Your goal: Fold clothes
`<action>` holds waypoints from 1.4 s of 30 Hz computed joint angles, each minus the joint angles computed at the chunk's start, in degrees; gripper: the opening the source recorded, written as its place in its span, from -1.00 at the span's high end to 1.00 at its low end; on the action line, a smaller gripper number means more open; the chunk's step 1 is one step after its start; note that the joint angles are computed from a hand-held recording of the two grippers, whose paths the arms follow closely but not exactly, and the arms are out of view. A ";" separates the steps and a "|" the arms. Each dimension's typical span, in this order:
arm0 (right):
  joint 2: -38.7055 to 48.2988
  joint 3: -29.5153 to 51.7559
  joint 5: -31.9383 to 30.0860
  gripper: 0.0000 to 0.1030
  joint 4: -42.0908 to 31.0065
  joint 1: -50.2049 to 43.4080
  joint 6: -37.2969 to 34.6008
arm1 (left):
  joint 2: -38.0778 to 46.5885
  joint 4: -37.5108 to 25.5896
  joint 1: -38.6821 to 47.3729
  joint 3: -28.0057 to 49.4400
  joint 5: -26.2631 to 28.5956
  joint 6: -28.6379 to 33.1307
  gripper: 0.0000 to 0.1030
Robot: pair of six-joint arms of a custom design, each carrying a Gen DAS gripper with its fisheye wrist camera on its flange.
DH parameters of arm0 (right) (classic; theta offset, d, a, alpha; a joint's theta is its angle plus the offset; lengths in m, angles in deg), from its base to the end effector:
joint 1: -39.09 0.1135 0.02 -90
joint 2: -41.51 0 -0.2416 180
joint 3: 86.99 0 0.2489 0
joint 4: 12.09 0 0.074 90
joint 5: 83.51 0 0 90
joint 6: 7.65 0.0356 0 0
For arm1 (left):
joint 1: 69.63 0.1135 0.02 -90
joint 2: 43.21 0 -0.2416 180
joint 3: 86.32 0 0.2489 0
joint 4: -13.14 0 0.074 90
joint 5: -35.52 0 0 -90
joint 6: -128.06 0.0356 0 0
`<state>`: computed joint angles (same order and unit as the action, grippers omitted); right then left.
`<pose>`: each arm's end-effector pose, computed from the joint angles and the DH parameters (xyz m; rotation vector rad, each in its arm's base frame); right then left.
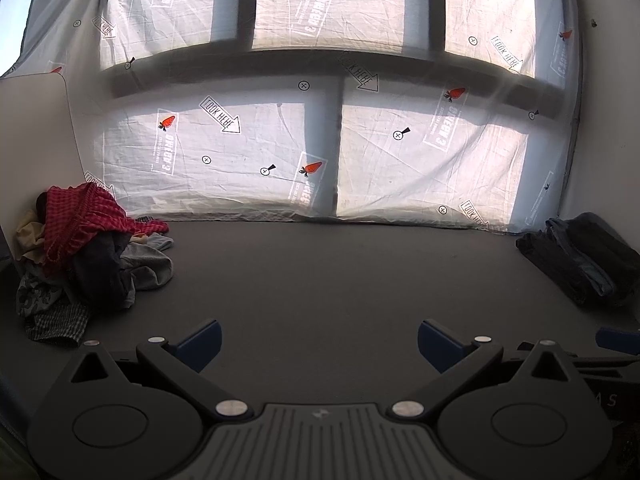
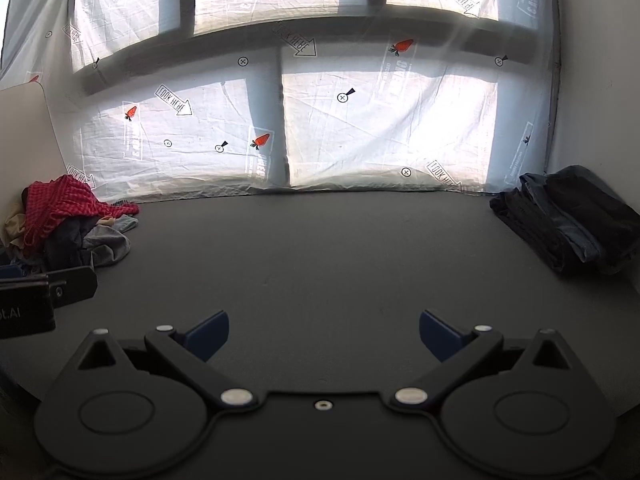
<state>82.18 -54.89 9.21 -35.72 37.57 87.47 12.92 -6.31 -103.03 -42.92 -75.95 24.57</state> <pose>0.1755 -0.0063 0.1755 0.1514 2.1267 -0.0136 0.1898 -0.1096 0.2022 0.1450 2.0857 -0.0952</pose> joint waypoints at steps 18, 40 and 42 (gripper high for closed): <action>55.56 34.77 -25.39 -1.00 6.53 -23.95 -6.52 | 43.77 -15.09 -1.82 40.72 -3.83 -14.27 -1.00; 104.76 105.37 -8.18 -1.00 -16.76 6.32 9.38 | 80.78 -30.40 34.63 90.36 19.46 -1.04 -1.00; 113.53 119.77 -9.38 -0.99 -19.45 8.52 10.43 | 89.94 -35.47 38.73 104.76 21.13 -1.80 -1.00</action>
<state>195.71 64.88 -0.16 -55.17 46.08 97.89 102.86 -41.77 -64.30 61.85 -54.82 22.77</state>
